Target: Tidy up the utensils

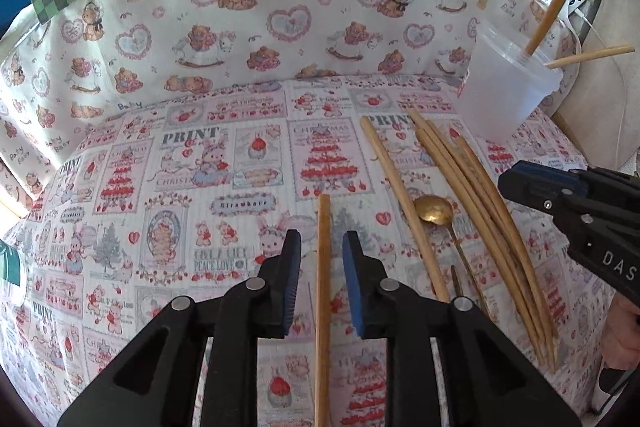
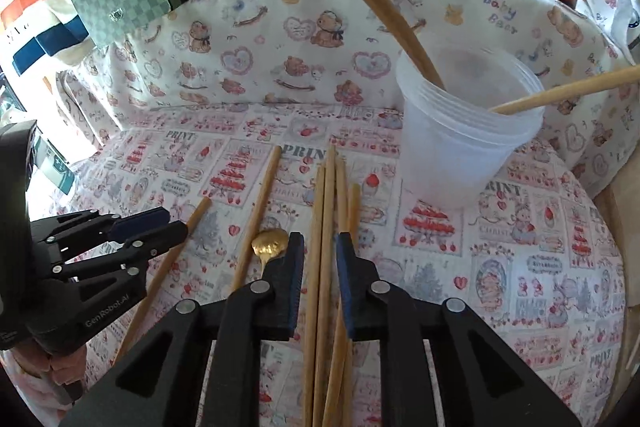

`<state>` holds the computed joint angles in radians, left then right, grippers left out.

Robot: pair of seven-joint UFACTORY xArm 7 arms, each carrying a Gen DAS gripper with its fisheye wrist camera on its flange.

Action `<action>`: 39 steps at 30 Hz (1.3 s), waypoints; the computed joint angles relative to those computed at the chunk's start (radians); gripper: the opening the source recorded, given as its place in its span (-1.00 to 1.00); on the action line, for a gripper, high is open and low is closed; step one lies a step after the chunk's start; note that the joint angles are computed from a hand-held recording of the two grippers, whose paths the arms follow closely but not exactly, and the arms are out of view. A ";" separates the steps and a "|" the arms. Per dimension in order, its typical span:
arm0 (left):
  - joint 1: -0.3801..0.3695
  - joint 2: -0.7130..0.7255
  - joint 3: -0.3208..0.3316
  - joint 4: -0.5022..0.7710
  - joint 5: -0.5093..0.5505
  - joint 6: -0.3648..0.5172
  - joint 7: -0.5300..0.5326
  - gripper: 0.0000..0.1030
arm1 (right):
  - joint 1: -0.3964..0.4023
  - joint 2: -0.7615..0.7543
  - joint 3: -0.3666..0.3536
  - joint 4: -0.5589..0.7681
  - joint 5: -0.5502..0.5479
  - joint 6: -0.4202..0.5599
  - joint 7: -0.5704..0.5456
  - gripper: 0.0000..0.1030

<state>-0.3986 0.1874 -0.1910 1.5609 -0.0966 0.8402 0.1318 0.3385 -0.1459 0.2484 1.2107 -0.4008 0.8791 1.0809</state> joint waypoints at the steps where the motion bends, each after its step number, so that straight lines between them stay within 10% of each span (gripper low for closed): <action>1: -0.006 0.011 0.002 0.007 0.017 -0.008 -0.012 -0.58 | -0.004 0.002 -0.005 -0.011 -0.004 -0.017 0.002 -0.66; 11: -0.029 0.072 0.004 0.027 0.078 -0.076 -0.039 -0.88 | 0.000 0.090 -0.016 0.046 -0.124 0.059 0.086 -0.66; 17: 0.004 -0.009 -0.008 -0.058 -0.015 -0.206 -0.006 -0.88 | -0.008 0.077 -0.057 -0.017 -0.122 -0.073 0.161 -0.72; 24: 0.030 -0.236 -0.006 -0.267 -0.318 -0.569 0.202 -0.88 | -0.039 -0.048 -0.003 -0.076 -0.220 -0.101 0.213 -0.95; 30: -0.127 -0.367 0.133 -0.328 -0.772 -0.741 0.562 -0.88 | -0.048 -0.087 0.043 -0.043 -0.187 -0.017 0.136 -0.94; 39: -0.264 -0.415 0.230 -0.367 -0.919 -0.865 0.748 -0.88 | -0.031 0.036 -0.013 -0.012 -0.078 0.024 0.146 -0.69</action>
